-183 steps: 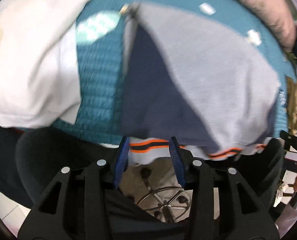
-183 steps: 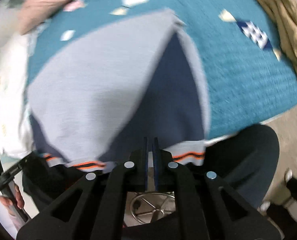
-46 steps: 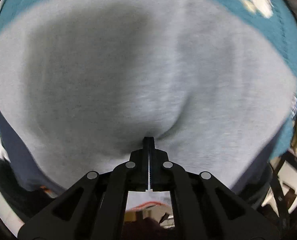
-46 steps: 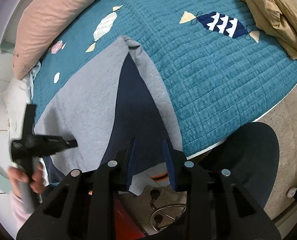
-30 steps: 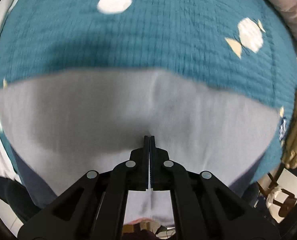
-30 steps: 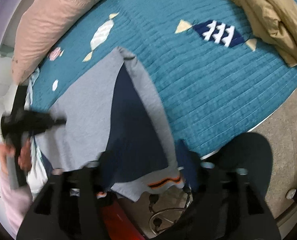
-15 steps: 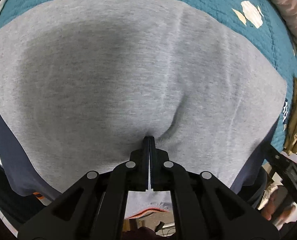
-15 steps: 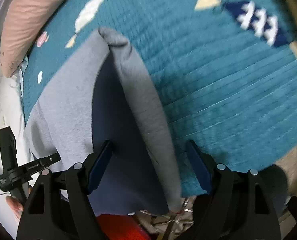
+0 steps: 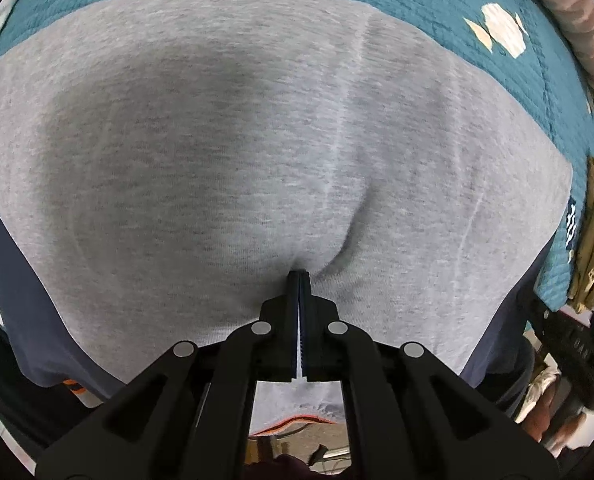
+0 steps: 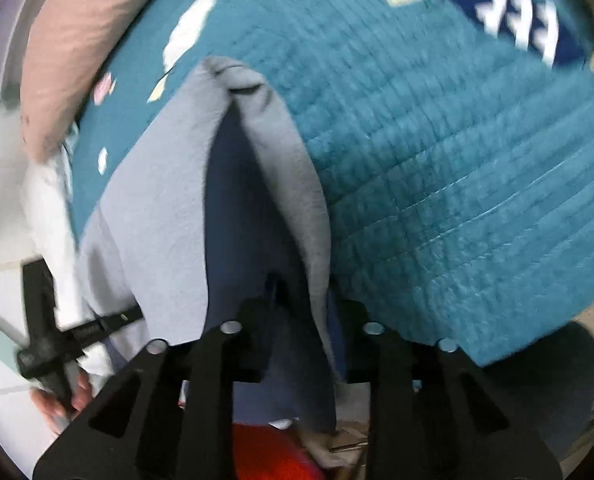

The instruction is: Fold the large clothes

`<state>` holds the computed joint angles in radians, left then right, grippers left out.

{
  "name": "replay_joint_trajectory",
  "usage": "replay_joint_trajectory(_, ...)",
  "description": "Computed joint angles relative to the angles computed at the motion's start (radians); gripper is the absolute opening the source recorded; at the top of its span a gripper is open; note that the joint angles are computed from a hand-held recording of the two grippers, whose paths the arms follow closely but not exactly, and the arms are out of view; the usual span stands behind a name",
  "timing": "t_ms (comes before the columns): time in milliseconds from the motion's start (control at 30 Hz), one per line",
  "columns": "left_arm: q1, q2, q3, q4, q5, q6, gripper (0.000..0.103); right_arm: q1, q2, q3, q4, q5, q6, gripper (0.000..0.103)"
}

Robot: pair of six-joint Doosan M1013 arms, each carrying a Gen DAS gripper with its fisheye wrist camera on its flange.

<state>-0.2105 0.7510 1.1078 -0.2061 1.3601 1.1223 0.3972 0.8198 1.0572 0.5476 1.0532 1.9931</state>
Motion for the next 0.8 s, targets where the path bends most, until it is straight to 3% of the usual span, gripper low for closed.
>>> replay_joint_trajectory(133,-0.004,0.000,-0.012,0.015,0.010,-0.010,0.001,-0.014,-0.003,0.031,0.090,-0.027,-0.063,0.036)
replay_joint_trajectory(200,-0.012,0.002,-0.017,0.021,0.012,-0.017,0.001,-0.009,-0.009,0.036,0.072,-0.041,-0.060,0.022)
replay_joint_trajectory(267,-0.017,0.004,-0.024,0.015,0.012,-0.027,0.001,0.005,-0.025,0.042,0.025,-0.061,-0.055,0.015)
replay_joint_trajectory(367,-0.021,0.011,-0.026,0.002,0.004,-0.040,0.001,0.019,-0.042,0.037,-0.032,-0.070,-0.018,0.015)
replay_joint_trajectory(567,-0.027,-0.002,-0.007,0.020,-0.009,-0.042,0.000,0.028,-0.092,0.074,0.021,-0.134,-0.030,0.014)
replay_joint_trajectory(800,-0.026,-0.005,-0.003,0.006,-0.006,-0.037,0.001,0.071,-0.089,-0.029,-0.011,-0.086,-0.056,0.014)
